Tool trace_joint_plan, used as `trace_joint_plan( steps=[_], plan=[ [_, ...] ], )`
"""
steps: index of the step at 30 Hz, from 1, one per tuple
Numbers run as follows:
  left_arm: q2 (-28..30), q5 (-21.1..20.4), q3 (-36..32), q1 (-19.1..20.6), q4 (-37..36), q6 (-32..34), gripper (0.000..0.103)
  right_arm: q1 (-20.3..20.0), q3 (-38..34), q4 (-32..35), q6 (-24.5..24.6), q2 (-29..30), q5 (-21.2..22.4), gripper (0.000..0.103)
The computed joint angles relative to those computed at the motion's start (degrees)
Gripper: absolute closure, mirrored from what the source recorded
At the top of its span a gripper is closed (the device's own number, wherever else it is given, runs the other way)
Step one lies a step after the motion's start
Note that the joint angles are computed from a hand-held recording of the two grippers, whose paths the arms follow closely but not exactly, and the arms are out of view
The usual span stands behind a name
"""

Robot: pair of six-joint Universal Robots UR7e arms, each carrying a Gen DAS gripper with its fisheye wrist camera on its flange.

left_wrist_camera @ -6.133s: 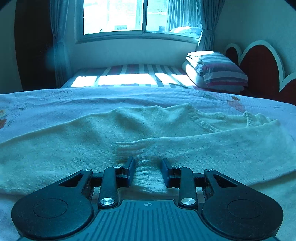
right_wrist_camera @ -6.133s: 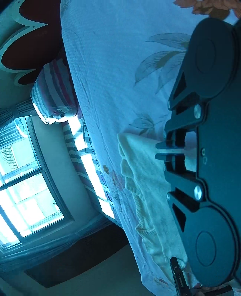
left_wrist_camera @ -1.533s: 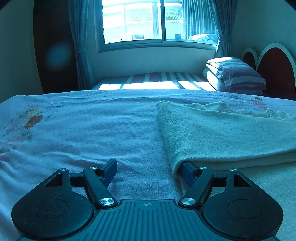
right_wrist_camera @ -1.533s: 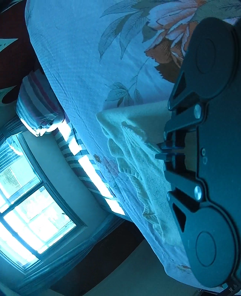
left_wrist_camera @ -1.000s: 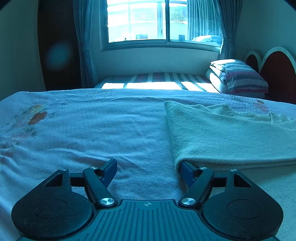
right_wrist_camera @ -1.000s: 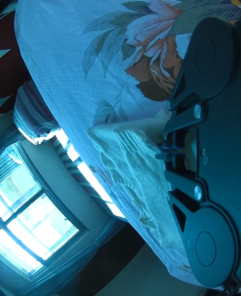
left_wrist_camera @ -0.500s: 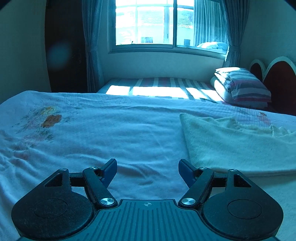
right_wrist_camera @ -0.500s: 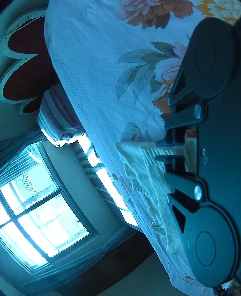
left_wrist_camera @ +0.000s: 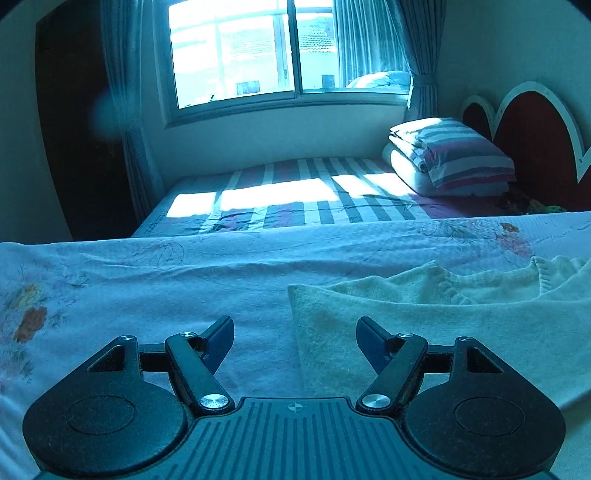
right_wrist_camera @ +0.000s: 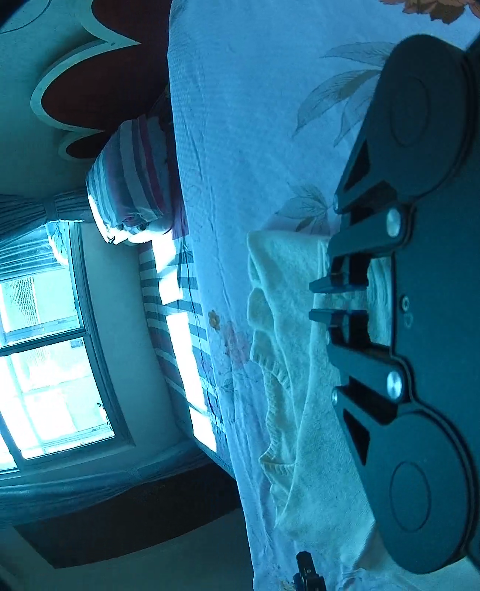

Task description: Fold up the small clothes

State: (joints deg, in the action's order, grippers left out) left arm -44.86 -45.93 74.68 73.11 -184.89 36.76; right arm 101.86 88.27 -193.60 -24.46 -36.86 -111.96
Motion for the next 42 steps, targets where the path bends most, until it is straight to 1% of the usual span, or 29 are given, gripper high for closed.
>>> trace_joint_plan(
  steps=[3,4,5,7,8,10,11,12,13,14,16,18,20,21,23,25,27,28,31,32,33,34,36,37,38,39,40,41,42],
  plan=[
    [5.5,3.1,-8.7,1.3,3.7,0.0,0.029,0.0,-2.9,2.2,-4.4,2.1,0.0,0.093],
    [6.5,3.7,-10.8,1.9,6.1,-1.5,0.029,0.1,-4.9,4.2,-5.5,3.4,-2.9,0.093],
    [6.7,2.3,-11.1,2.4,6.1,-2.1,0.029,-0.1,-5.6,4.6,-5.9,4.1,-4.1,0.095],
    [6.3,2.4,-11.0,2.3,7.1,-3.0,0.029,-0.8,-4.9,4.0,-4.2,3.4,-2.4,0.096],
    [5.7,2.8,-10.0,1.8,5.5,-1.7,0.029,-0.7,-4.7,4.8,-3.4,3.0,-2.6,0.096],
    [3.6,1.1,-5.6,1.1,-0.6,1.5,0.029,-0.2,-2.9,3.0,-3.4,1.8,-2.6,0.088],
    [3.2,1.7,-4.9,1.0,-0.2,2.1,0.029,-0.1,-1.4,0.3,-4.0,1.1,-1.7,0.084],
    [3.3,3.5,-5.1,1.0,2.1,2.2,0.029,-0.3,-0.3,-1.0,-4.7,0.4,-0.9,0.084],
    [3.7,4.8,-5.2,1.3,3.6,2.5,0.029,-0.4,-0.3,0.0,-5.0,0.3,-1.7,0.085],
    [3.5,4.0,-4.6,1.5,2.7,2.4,0.029,-0.4,-1.1,2.5,-4.6,0.7,-3.8,0.087],
    [2.6,5.3,-3.8,0.8,3.5,0.2,0.029,-1.0,-1.6,3.6,-4.6,0.9,-3.6,0.087],
    [0.4,2.7,0.1,0.0,-1.4,1.4,0.029,-0.4,-1.3,4.3,-2.9,0.0,-3.8,0.085],
    [-0.9,2.4,2.9,-1.0,-3.0,1.5,0.029,-0.1,1.5,0.0,-5.2,-1.4,-1.0,0.083],
    [-1.1,0.4,4.1,-1.6,-5.0,2.0,0.029,0.0,2.3,-0.5,-5.8,-1.8,-0.3,0.083],
    [0.2,-1.7,3.7,-2.8,-7.3,4.5,0.029,0.0,2.4,1.9,-3.9,-2.0,1.7,0.084],
    [1.3,-4.6,2.0,-3.4,-2.8,3.5,0.029,0.9,0.0,3.5,-3.8,0.1,3.2,0.084],
    [2.3,-7.7,-0.3,-3.4,6.9,0.0,0.029,1.2,-3.3,7.1,-2.4,2.3,6.8,0.085],
    [3.1,-8.4,-1.2,-3.4,10.1,-1.1,0.029,1.4,-5.4,9.4,-1.8,3.7,7.7,0.085],
    [4.9,-5.7,-2.0,-3.3,11.5,-0.3,0.029,1.6,-10.3,16.7,-1.8,7.0,8.8,0.085],
    [4.8,-5.9,-1.6,-3.0,10.1,0.0,0.022,1.6,-10.6,16.7,-3.0,7.5,8.2,0.088],
    [4.4,-4.7,-1.2,-2.8,8.7,-0.5,0.019,1.5,-9.8,14.7,-5.5,7.5,7.8,0.09],
    [4.0,-3.3,-0.8,-2.6,7.3,-0.3,0.018,1.5,-9.2,13.3,-6.5,7.1,6.5,0.091],
    [2.1,-2.1,0.4,-1.2,6.5,-0.6,0.018,0.9,-6.4,7.6,-6.2,5.2,2.0,0.092],
    [1.0,-2.3,1.1,-0.6,6.8,-1.2,0.017,0.1,-5.2,6.7,-5.3,3.9,1.0,0.095],
    [0.3,-1.4,1.7,-0.6,6.1,-1.2,0.017,-1.1,-3.7,7.4,-4.1,2.1,2.1,0.102],
    [-0.2,0.8,2.6,-1.0,3.0,0.3,0.017,-1.6,-2.8,7.6,-3.1,0.9,1.7,0.102],
    [-1.0,1.2,4.0,-1.5,0.9,0.2,0.017,-1.7,-2.1,7.4,-2.7,0.0,1.1,0.102],
    [-2.3,0.2,5.7,-1.8,0.7,-1.4,0.017,-1.5,-1.5,6.8,-2.0,-0.6,0.2,0.093],
    [-3.8,-1.9,7.8,-2.2,1.3,-3.7,0.017,-1.1,-0.7,5.6,-0.9,-1.0,-0.3,0.08]
  ],
)
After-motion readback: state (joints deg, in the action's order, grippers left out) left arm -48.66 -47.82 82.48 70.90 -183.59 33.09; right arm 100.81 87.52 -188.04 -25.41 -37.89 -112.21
